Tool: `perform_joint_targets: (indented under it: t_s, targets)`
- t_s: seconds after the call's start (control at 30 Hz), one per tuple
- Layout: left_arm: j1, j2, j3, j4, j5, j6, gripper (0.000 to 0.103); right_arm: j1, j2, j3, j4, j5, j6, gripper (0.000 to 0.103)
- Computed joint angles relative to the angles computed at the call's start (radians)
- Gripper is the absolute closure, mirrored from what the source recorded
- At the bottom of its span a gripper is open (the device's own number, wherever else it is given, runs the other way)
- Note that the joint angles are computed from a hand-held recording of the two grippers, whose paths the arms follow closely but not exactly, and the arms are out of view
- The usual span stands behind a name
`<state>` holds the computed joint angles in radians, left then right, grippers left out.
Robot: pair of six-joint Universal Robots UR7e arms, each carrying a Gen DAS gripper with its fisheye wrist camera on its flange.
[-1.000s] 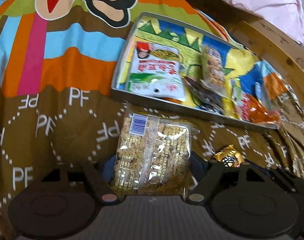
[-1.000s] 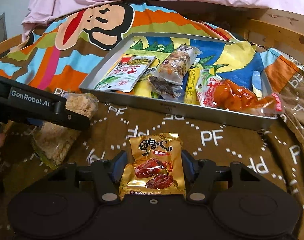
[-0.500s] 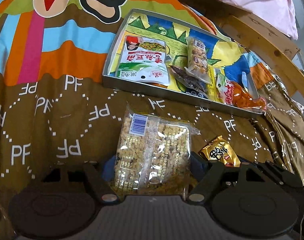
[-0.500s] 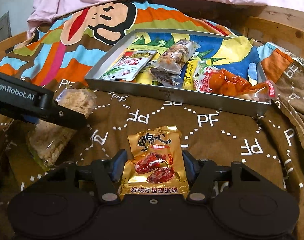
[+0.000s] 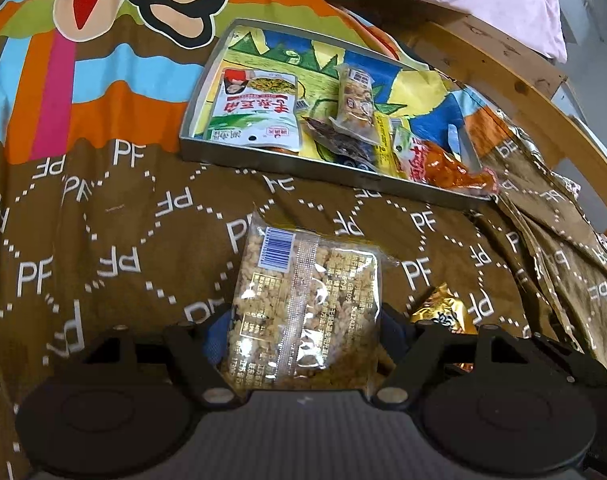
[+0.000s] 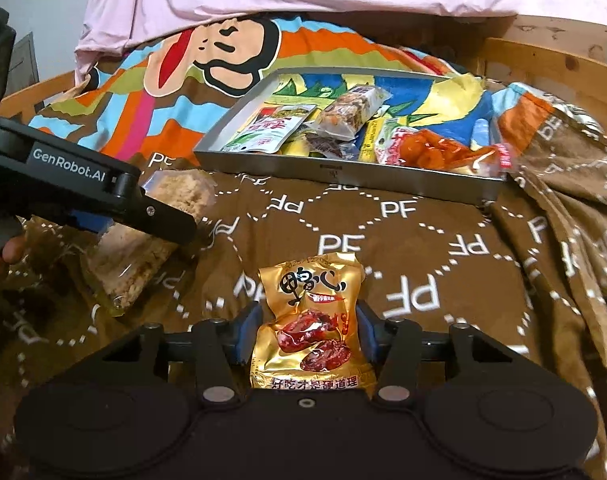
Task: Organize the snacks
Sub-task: 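Lift and carry the rice crispy bar and gold duck pack over the tray with both tools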
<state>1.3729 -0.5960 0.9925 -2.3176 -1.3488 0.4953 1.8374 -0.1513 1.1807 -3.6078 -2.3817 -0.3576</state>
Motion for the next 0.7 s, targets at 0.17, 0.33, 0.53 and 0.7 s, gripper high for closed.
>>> perform_joint_targets:
  t_s: [0.17,0.33,0.53,0.7]
  targets:
    - [-0.008,-0.03,0.061,-0.032,0.014,-0.034,0.025,0.005,-0.007,0.019,-0.02,-0.003,0.009,0.052]
    - [-0.023,-0.069,0.145,-0.081,0.016,-0.047,0.025,0.014,-0.021,0.061,-0.077,-0.008,0.014,0.052]
    - [-0.046,-0.09,0.197,-0.104,0.007,-0.068,0.025,0.02,-0.04,0.089,-0.18,-0.025,0.002,0.052]
    - [-0.069,-0.079,0.193,-0.12,-0.006,-0.089,0.025,0.021,-0.05,0.082,-0.294,-0.017,-0.078,0.052]
